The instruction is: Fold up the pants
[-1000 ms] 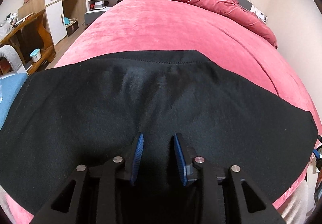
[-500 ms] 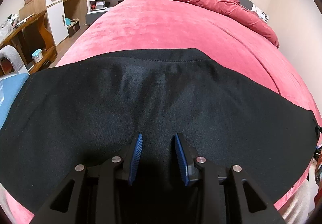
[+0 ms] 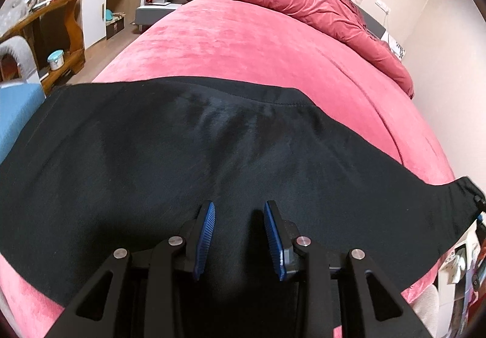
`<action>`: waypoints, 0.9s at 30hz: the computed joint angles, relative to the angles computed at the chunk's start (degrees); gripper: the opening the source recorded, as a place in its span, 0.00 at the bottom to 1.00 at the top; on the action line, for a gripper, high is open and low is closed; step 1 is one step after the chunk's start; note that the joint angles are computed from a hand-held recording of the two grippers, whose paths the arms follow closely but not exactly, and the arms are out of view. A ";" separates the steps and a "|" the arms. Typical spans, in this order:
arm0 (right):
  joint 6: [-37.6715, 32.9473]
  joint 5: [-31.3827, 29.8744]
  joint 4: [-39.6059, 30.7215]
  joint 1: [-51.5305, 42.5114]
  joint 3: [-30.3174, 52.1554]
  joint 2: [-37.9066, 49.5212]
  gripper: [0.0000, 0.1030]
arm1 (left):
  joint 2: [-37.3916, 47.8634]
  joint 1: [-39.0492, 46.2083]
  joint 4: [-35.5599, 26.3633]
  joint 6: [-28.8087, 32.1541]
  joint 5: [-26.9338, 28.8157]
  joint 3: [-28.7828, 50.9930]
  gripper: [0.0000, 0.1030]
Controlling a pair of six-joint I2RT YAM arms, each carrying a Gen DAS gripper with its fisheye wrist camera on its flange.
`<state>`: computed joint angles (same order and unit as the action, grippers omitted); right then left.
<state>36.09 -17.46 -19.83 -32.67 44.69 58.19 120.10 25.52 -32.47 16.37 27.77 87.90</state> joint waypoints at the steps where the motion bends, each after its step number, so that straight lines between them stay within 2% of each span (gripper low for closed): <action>1: 0.39 4.10 -1.94 4.62 2.06 -1.37 0.22 | 0.08 0.35 -0.38 0.00 0.55 0.15 0.33; 5: 0.93 21.03 -8.58 22.76 9.89 -2.49 0.21 | -0.03 1.73 -1.24 0.31 2.25 0.34 0.33; 9: 0.50 37.55 -11.92 42.96 16.72 0.85 0.21 | -0.10 3.04 -1.92 0.40 3.56 0.79 0.33; 12: 0.94 43.87 -11.73 54.05 20.17 5.27 0.21 | 0.68 3.76 -3.48 0.14 4.37 2.03 0.33; 18: 3.26 47.04 -6.60 66.97 22.98 15.91 0.21 | 0.96 5.14 -4.57 0.34 6.22 2.25 0.33; 27: 5.48 39.47 1.96 75.26 22.87 30.79 0.21 | 1.12 6.09 -5.17 0.61 7.97 2.20 0.33</action>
<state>41.57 22.01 -17.86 42.60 67.56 88.98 121.22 31.61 -37.64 16.98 35.74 90.10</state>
